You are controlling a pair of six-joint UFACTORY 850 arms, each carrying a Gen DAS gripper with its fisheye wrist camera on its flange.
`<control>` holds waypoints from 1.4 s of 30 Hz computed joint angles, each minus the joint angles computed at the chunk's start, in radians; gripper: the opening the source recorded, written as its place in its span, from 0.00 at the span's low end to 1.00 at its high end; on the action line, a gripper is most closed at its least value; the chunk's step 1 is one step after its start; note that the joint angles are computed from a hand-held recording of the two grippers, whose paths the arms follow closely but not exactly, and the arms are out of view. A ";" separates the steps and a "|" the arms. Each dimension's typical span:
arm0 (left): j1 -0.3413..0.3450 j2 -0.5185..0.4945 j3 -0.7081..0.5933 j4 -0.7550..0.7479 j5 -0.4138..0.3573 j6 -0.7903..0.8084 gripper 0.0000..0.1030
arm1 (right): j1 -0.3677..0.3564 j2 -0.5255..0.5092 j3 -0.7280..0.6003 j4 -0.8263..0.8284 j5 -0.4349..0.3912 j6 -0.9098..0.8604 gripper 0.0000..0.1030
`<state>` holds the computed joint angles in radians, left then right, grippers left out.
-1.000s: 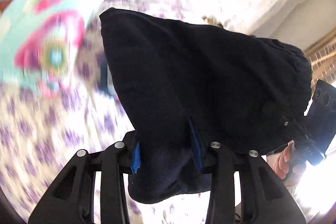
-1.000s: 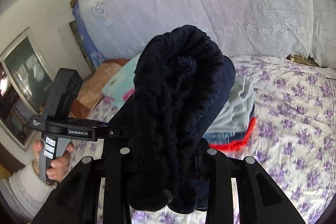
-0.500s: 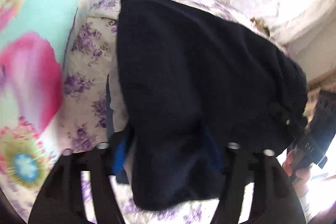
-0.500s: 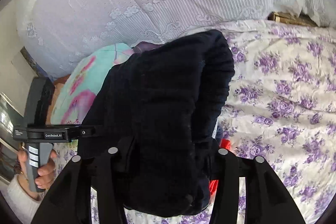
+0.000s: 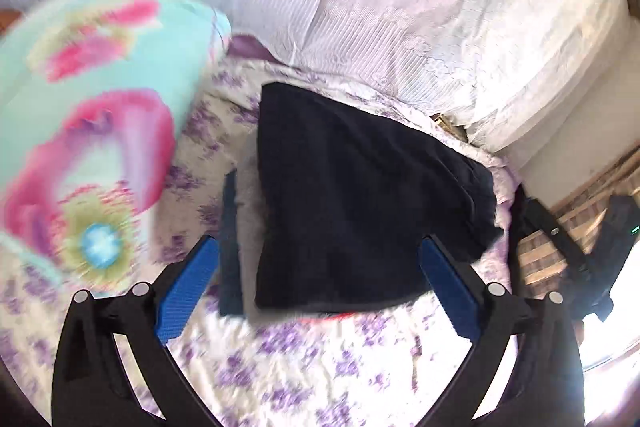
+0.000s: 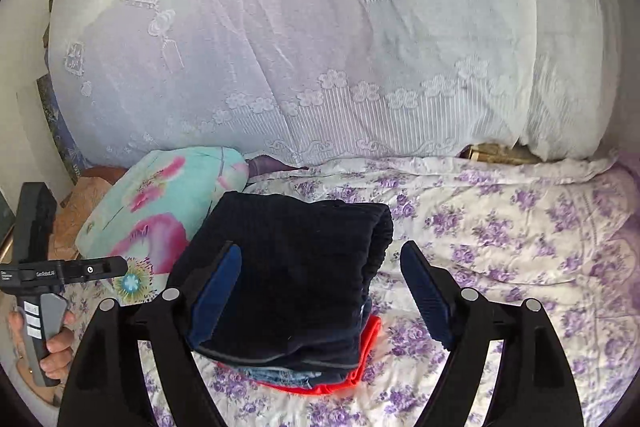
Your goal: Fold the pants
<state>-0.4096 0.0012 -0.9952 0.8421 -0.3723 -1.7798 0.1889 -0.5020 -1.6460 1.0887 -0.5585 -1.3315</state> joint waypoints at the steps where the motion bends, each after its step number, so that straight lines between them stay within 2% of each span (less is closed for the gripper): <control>1: -0.051 0.007 -0.019 0.009 -0.094 -0.005 0.95 | 0.006 0.061 0.070 -0.020 0.058 -0.010 0.87; 3: -0.162 0.012 -0.057 0.025 -0.271 -0.023 0.95 | 0.003 0.170 0.205 -0.037 0.120 -0.037 0.95; 4: -0.214 0.013 -0.069 0.046 -0.341 -0.066 0.95 | -0.003 0.217 0.266 -0.036 0.129 -0.049 0.95; 7: -0.368 -0.013 -0.132 -0.004 -0.547 -0.118 0.95 | -0.033 0.339 0.431 -0.065 0.125 -0.044 0.95; 8: -0.415 -0.033 -0.166 -0.039 -0.619 -0.115 0.95 | -0.048 0.370 0.471 -0.090 0.099 -0.022 0.95; 12: -0.556 -0.083 -0.251 -0.085 -0.814 -0.154 0.95 | -0.107 0.463 0.581 -0.216 0.009 0.114 0.95; 15: -0.619 -0.113 -0.306 -0.115 -0.936 -0.178 0.95 | -0.141 0.504 0.601 -0.278 -0.054 0.164 0.95; 18: -0.668 -0.138 -0.368 -0.127 -1.039 -0.187 0.95 | -0.171 0.561 0.621 -0.241 -0.066 0.120 0.95; 21: -0.690 -0.155 -0.404 -0.119 -1.085 -0.182 0.95 | -0.200 0.613 0.642 -0.174 -0.088 0.050 0.96; 24: -0.709 -0.155 -0.420 -0.103 -1.081 -0.180 0.95 | -0.216 0.654 0.665 -0.147 -0.118 0.004 0.96; 29: -0.731 -0.178 -0.456 -0.089 -1.115 -0.172 0.95 | -0.216 0.713 0.708 -0.126 -0.115 -0.047 0.96; 42: -0.741 -0.199 -0.492 -0.082 -1.149 -0.163 0.95 | -0.209 0.728 0.710 -0.129 -0.096 -0.037 0.96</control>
